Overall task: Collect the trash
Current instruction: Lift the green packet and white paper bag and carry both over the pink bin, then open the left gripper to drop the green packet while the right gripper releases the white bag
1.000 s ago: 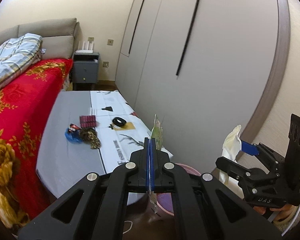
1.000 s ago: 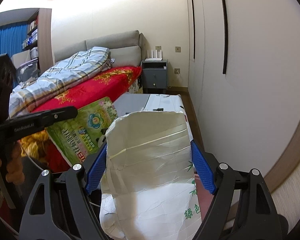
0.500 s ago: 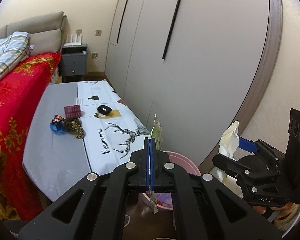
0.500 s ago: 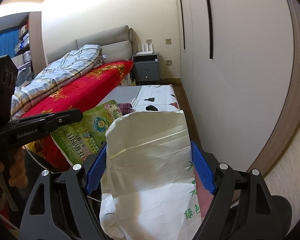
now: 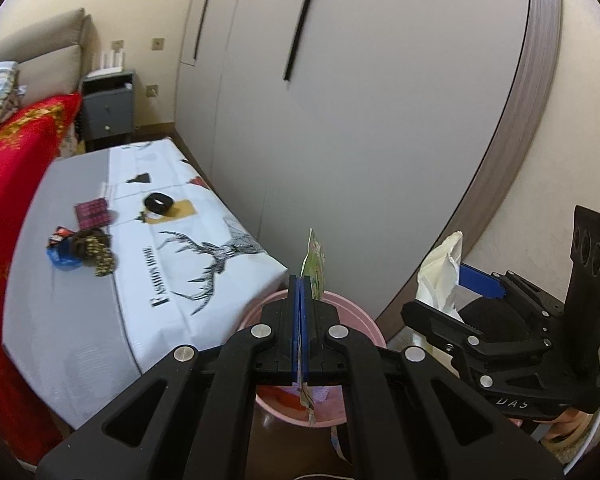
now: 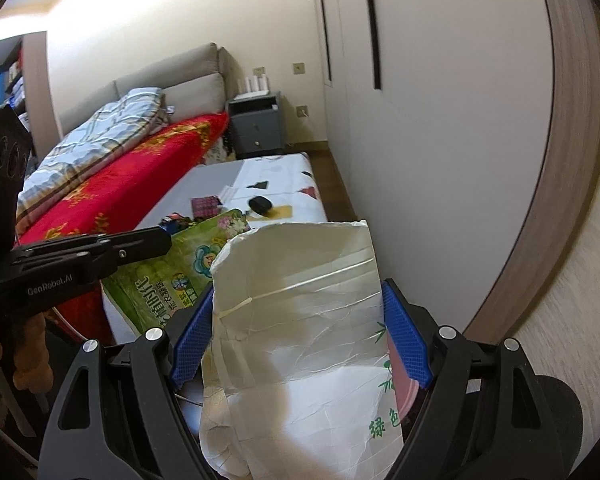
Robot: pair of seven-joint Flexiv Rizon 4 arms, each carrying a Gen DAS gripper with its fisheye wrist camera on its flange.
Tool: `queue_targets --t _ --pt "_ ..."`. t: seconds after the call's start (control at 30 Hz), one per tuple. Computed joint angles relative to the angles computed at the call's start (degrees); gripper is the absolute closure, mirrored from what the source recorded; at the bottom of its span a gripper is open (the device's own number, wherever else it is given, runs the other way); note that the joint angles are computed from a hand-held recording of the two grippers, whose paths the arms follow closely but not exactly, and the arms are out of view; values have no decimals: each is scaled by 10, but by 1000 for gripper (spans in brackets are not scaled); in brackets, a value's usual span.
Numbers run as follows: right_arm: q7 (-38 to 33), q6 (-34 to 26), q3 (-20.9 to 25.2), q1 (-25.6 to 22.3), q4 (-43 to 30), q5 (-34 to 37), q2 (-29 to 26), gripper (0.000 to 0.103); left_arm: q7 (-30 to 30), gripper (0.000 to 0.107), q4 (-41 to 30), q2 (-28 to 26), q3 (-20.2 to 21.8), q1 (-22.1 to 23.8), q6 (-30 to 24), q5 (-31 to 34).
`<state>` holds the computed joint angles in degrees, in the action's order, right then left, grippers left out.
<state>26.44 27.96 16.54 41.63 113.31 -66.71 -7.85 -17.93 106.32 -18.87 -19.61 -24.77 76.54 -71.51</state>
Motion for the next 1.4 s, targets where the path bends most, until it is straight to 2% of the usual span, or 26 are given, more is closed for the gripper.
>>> queue_targets --t 0.43,0.67,1.0,1.4 --pt "-2 26 -15 -31 16 55 -15 24 -144 107 -87 -100 -12 20 -61 214" --pt "-23 28 -25 -35 3 89 -36 24 -209 107 -137 -150 -19 34 -94 295" --pt "-41 39 -35 -41 0 135 -52 24 -256 107 -191 -194 -24 36 -136 364" --pt "-50 23 -37 -38 -8 168 -61 23 -285 107 -218 -214 -16 25 -145 407"
